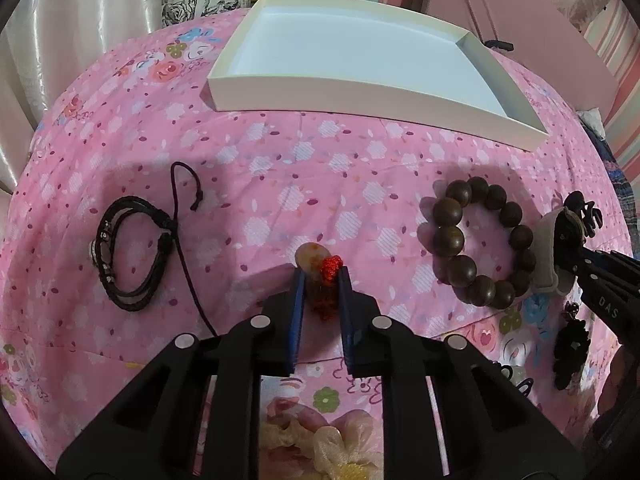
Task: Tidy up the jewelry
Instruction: 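Carry the pendant in the left tool while the right tool carries the watch along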
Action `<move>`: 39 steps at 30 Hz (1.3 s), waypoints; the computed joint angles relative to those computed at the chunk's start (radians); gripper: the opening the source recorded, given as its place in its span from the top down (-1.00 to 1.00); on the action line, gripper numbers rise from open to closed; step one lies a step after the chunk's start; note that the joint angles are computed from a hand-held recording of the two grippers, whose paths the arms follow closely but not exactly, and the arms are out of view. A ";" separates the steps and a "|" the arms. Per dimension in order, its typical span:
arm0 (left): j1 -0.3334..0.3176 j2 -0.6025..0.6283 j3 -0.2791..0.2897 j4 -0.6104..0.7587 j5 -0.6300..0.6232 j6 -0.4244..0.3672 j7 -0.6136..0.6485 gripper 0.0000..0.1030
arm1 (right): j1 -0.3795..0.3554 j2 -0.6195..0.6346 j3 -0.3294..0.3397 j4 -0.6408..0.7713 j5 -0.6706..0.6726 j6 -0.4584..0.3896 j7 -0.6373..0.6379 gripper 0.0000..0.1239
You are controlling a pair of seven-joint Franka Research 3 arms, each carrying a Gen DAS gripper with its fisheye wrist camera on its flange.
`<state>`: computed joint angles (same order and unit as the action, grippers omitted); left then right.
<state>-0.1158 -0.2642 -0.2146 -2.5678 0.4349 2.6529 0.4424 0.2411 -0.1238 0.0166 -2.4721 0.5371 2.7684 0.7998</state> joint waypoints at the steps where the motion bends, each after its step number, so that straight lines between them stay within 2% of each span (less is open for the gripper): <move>1: 0.000 -0.002 -0.002 0.000 0.005 -0.002 -0.001 0.74 | 0.003 -0.001 -0.003 -0.002 0.015 0.002 -0.013 0.79; 13: 0.005 -0.083 -0.006 -0.031 0.022 0.001 -0.017 0.74 | 0.017 -0.033 -0.033 0.004 0.194 -0.033 -0.161 0.79; 21: 0.034 -0.082 0.013 0.020 0.029 0.015 0.037 0.74 | 0.012 -0.007 -0.016 0.075 0.217 -0.056 -0.142 0.79; 26: 0.056 0.005 0.054 0.127 -0.004 0.018 0.130 0.74 | 0.016 0.047 0.003 0.178 0.209 -0.056 -0.101 0.79; 29: 0.081 0.084 0.062 0.225 0.008 -0.011 0.169 0.74 | 0.020 0.111 0.021 0.274 0.191 -0.046 -0.071 0.79; 32: 0.098 0.172 0.086 0.320 -0.016 -0.020 0.223 0.74 | 0.023 0.203 0.040 0.391 0.093 -0.037 0.028 0.79; 39: 0.133 0.402 0.127 0.570 -0.032 -0.027 0.311 0.74 | 0.047 0.463 0.056 0.717 -0.093 -0.101 0.219 0.79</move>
